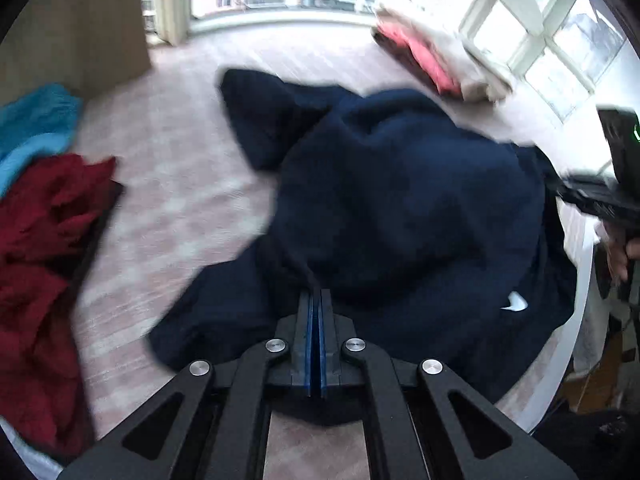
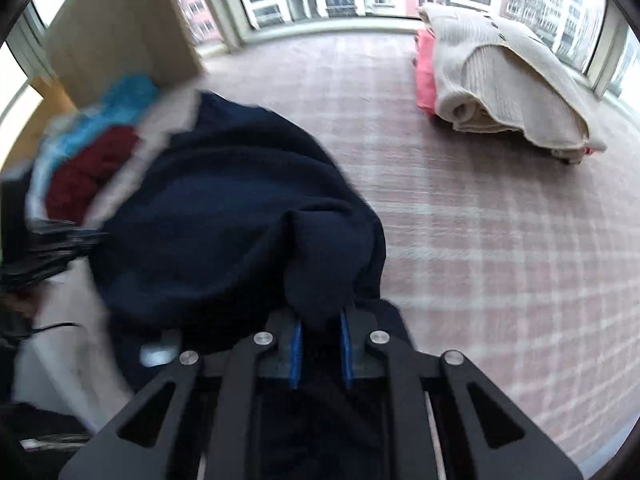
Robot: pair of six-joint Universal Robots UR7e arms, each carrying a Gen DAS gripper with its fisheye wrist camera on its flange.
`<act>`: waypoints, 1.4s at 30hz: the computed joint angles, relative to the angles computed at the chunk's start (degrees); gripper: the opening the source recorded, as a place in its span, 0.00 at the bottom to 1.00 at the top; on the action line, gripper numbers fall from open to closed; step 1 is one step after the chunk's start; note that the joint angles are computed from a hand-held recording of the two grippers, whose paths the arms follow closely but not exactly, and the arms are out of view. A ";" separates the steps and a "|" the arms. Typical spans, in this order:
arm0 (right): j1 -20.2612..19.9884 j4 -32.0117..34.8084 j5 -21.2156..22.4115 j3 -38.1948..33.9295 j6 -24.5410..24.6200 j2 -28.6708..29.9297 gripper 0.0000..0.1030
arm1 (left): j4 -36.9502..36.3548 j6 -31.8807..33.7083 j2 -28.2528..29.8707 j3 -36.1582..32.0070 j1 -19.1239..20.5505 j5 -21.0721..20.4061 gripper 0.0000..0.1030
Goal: Fold clothes
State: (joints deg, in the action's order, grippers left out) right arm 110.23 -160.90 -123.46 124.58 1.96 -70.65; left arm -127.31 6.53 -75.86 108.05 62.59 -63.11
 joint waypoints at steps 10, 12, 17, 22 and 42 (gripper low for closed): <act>4.04 11.22 19.15 -1.84 -3.19 1.44 0.43 | 5.61 -9.59 -16.49 -2.05 -1.07 23.34 0.02; 3.64 9.62 16.65 -0.39 -0.78 0.23 0.46 | 11.03 -13.22 -17.76 -2.76 -0.22 27.89 0.04; 3.37 7.14 4.97 2.86 4.80 -2.97 0.57 | 10.89 -11.56 -18.51 1.03 -2.49 31.51 0.17; 0.68 7.91 -0.29 6.63 10.42 -5.92 0.58 | 9.75 -8.99 -17.07 1.17 -3.46 32.04 0.41; -2.44 -4.46 10.39 9.14 11.60 3.56 0.60 | 8.52 7.62 24.60 -25.14 -2.84 4.70 0.61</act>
State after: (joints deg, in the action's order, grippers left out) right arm 107.79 -165.36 -113.07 133.71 13.56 -67.09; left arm -118.79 14.15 -51.27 82.92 59.75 -58.41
